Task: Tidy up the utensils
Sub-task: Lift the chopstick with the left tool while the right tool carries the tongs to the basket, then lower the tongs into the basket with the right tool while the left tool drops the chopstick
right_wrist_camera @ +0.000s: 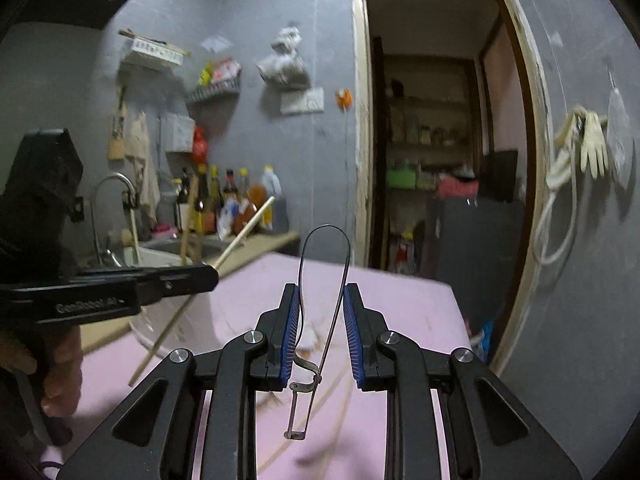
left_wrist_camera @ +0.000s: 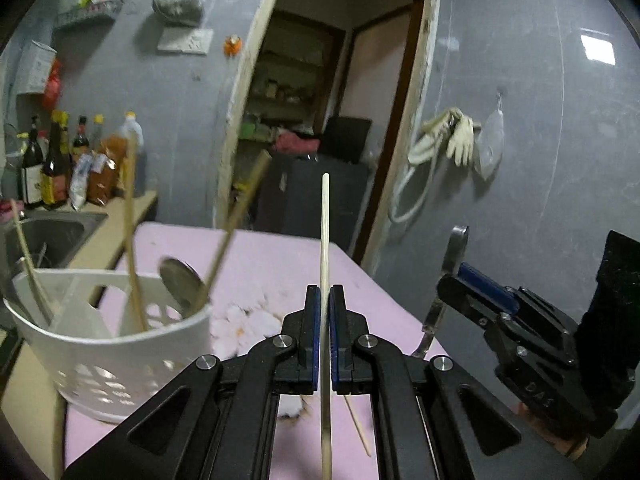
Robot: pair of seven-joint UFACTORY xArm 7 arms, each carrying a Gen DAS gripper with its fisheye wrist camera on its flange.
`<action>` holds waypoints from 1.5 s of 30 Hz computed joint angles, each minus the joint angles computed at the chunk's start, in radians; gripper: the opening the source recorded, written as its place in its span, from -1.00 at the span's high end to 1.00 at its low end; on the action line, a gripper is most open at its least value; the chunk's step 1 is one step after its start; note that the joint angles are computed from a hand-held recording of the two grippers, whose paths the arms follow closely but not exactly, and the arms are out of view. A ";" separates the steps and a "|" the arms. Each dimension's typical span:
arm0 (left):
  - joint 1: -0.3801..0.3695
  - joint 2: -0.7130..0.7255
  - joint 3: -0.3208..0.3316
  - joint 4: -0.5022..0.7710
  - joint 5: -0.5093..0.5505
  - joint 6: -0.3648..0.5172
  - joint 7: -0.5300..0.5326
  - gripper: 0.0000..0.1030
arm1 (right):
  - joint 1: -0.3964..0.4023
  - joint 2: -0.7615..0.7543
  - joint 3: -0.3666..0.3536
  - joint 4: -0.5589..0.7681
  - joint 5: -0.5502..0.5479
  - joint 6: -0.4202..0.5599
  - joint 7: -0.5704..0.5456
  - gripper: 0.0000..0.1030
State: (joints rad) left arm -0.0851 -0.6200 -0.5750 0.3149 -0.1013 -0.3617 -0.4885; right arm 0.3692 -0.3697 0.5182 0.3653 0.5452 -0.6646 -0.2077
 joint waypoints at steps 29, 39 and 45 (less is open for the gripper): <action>0.013 -0.009 0.486 -0.070 0.027 -0.257 0.126 0.96 | 0.232 0.363 -0.172 0.452 -0.284 -0.100 -0.002 0.62; 0.139 0.073 0.275 -0.063 -0.198 -0.310 0.273 0.95 | 0.286 0.455 -0.217 0.519 -0.238 -0.038 -0.065 0.62; 0.114 0.134 0.261 -0.061 -0.269 -0.368 0.362 0.95 | 0.316 0.492 -0.233 0.544 -0.201 -0.033 -0.117 0.62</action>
State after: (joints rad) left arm 0.0292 -0.4857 -0.3145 0.2536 -0.3700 -0.7300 -0.1270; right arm 0.6856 0.1219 0.2853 0.9088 0.3441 -0.6973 -0.3243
